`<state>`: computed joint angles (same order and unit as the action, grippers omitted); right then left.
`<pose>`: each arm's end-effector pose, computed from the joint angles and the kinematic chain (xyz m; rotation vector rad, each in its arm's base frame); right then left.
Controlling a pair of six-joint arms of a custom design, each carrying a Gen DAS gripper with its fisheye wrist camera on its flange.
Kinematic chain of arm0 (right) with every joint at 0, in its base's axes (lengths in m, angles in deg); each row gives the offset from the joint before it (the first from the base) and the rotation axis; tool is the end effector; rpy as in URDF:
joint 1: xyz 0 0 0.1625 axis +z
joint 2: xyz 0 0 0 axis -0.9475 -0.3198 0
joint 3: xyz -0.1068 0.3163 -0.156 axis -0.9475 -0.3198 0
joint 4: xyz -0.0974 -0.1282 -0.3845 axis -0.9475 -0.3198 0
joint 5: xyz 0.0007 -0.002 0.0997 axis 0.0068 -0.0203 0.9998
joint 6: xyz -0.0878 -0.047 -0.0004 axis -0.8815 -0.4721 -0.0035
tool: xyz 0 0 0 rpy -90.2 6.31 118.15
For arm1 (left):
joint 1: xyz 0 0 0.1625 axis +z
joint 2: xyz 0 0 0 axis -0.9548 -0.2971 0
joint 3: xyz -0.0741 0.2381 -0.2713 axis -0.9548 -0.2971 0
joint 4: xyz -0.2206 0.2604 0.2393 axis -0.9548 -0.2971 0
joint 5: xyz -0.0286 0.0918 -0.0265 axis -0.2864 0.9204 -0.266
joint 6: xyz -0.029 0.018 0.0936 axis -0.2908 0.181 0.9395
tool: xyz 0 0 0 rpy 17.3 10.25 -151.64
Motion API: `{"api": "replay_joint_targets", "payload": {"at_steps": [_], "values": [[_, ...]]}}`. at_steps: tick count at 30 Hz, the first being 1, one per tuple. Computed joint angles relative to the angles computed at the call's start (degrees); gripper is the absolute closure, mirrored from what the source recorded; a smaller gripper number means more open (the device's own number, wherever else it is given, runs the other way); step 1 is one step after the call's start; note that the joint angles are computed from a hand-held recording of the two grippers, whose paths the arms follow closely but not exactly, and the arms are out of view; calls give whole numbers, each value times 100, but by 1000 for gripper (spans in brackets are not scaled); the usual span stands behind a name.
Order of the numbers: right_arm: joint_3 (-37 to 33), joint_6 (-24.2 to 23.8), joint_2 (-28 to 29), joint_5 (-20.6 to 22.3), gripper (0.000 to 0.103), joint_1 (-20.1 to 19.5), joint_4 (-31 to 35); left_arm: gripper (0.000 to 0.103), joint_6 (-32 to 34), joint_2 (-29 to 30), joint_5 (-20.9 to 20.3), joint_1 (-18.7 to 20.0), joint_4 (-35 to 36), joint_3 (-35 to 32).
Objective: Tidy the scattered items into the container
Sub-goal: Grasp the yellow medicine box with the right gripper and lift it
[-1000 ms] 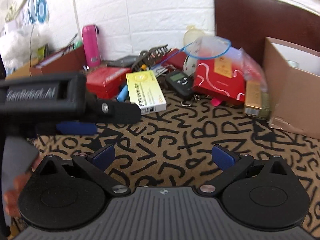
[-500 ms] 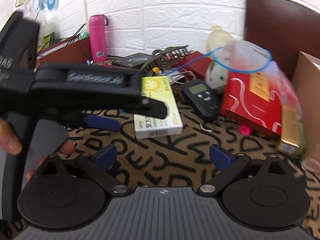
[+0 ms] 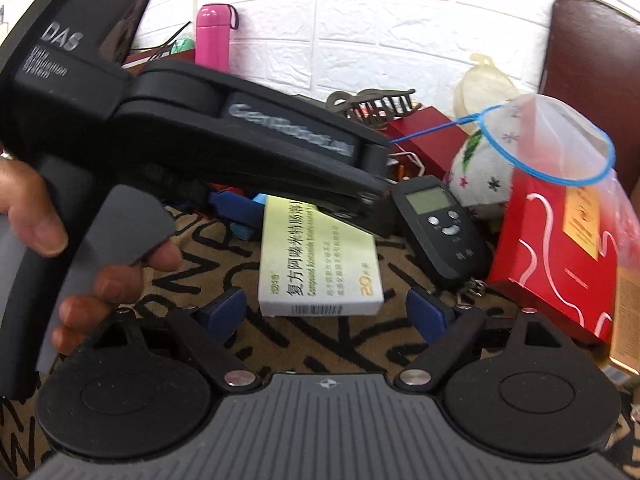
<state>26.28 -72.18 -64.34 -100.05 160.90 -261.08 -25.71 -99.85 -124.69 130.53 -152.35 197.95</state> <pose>0.1278 -0.5885 0.0019 1.4751 -2.3574 0.6294 -0.1186 -0.5647 0.1150 -0.0291 2.5115 -1.2029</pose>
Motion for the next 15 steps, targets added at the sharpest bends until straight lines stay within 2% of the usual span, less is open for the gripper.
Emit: {"api": "replay_joint_targets", "payload": {"at_steps": [2,4,6,7,8,15], "values": [[-72,-141,92,-17,20,23,-39,9,49,5,-47,27,151,-86],[-154,-190,143,-43,30,36,65,14,165,10,3,25,324,-149],[-150,-60,89,-25,31,19,165,26,209,13,227,-32,493,-150],[-118,-15,37,-37,31,11,198,28,256,-4,226,-38,508,-116],[-82,63,-26,-43,31,-7,254,37,268,-34,158,-38,471,-55],[489,462,-851,89,31,-362,814,51,-366,-151,-142,-340,491,416]]}}
